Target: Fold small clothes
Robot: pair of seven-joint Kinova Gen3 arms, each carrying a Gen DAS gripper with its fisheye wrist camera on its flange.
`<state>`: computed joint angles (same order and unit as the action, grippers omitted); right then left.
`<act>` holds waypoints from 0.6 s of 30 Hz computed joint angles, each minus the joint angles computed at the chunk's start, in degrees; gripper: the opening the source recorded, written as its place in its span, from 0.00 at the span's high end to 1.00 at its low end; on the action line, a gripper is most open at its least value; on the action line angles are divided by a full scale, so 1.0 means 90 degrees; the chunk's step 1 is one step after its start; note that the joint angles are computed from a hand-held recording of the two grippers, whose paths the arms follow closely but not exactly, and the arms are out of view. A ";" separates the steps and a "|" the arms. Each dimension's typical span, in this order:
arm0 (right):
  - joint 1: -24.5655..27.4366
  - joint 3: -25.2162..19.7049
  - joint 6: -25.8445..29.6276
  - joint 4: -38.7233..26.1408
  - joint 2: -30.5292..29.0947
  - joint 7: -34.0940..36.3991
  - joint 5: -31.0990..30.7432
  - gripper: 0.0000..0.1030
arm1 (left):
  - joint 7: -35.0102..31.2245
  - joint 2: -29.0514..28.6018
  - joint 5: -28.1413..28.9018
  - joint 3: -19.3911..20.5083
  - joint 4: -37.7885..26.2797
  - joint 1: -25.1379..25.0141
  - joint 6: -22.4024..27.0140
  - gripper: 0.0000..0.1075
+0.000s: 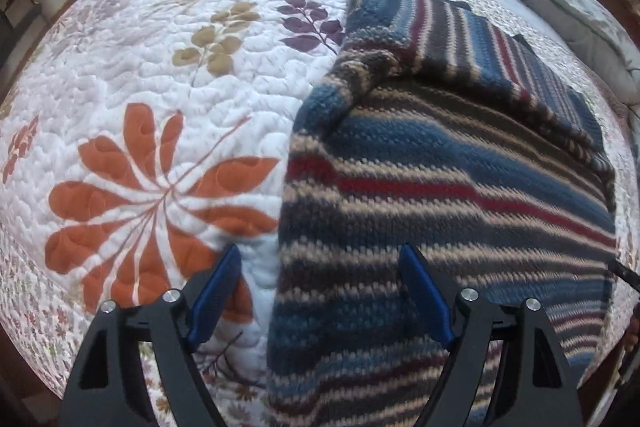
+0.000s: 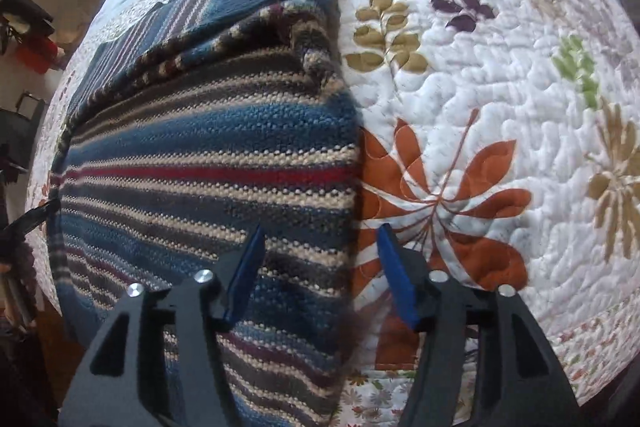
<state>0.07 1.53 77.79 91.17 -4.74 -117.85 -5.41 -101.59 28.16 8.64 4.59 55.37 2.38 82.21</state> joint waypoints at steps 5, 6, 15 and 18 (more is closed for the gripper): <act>0.0018 0.0058 -0.0323 0.0046 0.0122 0.0371 -0.0112 0.68 | 0.0067 0.0150 -0.0076 0.0024 -0.0226 0.0159 -0.0023 0.56; -0.0024 0.0203 -0.0438 0.0069 0.0113 0.0430 -0.0308 0.72 | 0.0080 0.0199 -0.0057 0.0048 -0.0357 0.0177 0.0093 0.74; 0.0273 0.0157 -0.0358 0.0142 0.0003 0.0424 -0.0127 0.93 | 0.0393 0.0438 0.0618 0.0102 -0.0537 -0.0469 0.0288 0.88; 0.0374 0.0303 -0.0627 0.0444 0.0073 0.0563 -0.0387 0.93 | 0.0223 0.0210 0.0437 0.0049 -0.0099 -0.0328 -0.0120 0.87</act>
<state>3.44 4.26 72.15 95.16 -4.08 -112.78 -8.89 -99.59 30.05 12.57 5.03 54.48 -0.58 81.13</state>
